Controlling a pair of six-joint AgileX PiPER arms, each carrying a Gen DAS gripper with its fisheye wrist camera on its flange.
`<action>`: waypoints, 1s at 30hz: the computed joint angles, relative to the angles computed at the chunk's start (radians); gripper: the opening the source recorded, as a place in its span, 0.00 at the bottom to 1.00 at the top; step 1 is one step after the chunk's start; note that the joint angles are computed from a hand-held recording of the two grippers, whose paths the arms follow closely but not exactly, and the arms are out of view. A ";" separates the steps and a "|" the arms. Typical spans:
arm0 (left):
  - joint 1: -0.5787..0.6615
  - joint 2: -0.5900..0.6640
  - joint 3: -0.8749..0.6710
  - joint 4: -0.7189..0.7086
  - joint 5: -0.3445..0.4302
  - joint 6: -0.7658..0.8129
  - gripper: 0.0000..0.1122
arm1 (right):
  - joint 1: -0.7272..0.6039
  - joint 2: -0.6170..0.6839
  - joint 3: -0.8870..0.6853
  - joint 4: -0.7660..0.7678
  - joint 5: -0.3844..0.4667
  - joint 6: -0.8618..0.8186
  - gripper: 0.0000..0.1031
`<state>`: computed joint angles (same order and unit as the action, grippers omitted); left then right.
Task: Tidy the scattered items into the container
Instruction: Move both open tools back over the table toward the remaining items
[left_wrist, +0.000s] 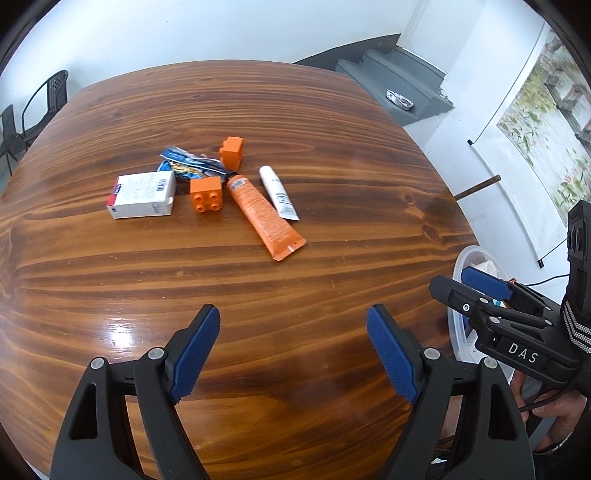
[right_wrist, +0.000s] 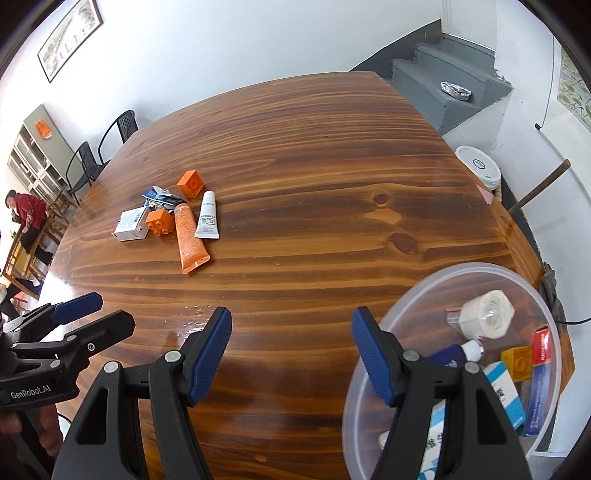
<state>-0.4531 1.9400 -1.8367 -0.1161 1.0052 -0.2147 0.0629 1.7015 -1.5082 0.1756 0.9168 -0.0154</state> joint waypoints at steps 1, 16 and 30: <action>0.009 0.000 0.003 -0.006 0.000 0.008 0.76 | 0.007 0.004 -0.005 -0.004 0.003 0.007 0.70; 0.143 0.031 0.020 -0.100 0.010 0.116 0.76 | 0.104 0.121 -0.111 -0.052 0.055 0.137 0.70; 0.276 0.288 -0.344 -0.119 0.169 0.168 0.76 | 0.169 0.313 -0.365 -0.070 0.117 0.236 0.70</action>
<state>-0.1776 2.2277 -2.1807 -0.2348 1.1739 -0.0462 0.2318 2.0147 -1.8732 0.1053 1.0337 0.2204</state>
